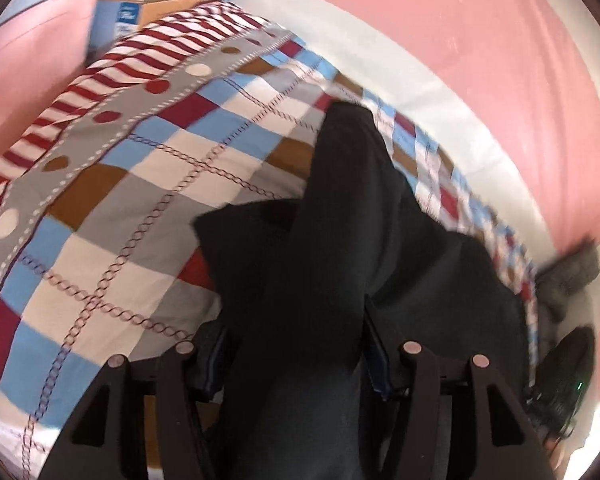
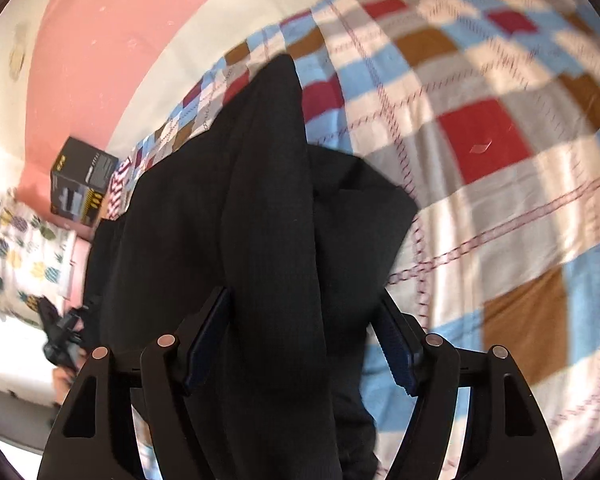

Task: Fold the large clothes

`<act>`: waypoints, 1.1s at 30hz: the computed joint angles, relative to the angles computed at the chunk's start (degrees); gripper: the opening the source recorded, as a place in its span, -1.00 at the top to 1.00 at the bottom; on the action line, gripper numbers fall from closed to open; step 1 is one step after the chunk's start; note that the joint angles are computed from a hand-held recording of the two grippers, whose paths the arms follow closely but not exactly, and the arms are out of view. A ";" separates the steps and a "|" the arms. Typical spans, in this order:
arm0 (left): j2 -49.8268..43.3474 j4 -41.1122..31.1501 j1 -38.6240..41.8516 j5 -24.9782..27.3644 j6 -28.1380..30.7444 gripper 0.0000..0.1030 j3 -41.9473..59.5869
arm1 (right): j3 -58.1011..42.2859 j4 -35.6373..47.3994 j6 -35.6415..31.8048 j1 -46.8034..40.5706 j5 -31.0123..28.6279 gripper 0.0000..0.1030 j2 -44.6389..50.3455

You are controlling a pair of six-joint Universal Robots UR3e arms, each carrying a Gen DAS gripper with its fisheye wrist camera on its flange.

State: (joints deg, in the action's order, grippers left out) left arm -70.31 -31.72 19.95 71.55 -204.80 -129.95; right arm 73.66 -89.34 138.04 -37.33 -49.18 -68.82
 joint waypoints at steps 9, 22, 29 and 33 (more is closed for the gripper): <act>15.92 1.15 -10.37 10.85 -4.35 -0.09 -4.40 | 22.94 -13.01 -8.58 -5.52 1.88 -0.19 -24.38; -0.94 4.79 -22.32 26.26 -10.67 0.13 -2.22 | 35.40 -26.16 -5.61 -1.75 -8.89 0.29 -26.35; 3.14 -13.84 -47.68 45.61 -27.68 0.12 7.43 | 38.36 2.12 -27.87 -17.80 -3.47 0.29 -48.85; -2.02 -33.14 -67.72 56.41 -49.03 0.09 19.33 | 33.16 30.37 -49.07 -32.94 -2.71 0.29 -59.35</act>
State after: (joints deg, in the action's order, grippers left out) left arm -72.34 -64.86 -47.78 127.96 -253.83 -110.61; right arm 106.82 -58.97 88.97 -70.28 -51.88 -128.17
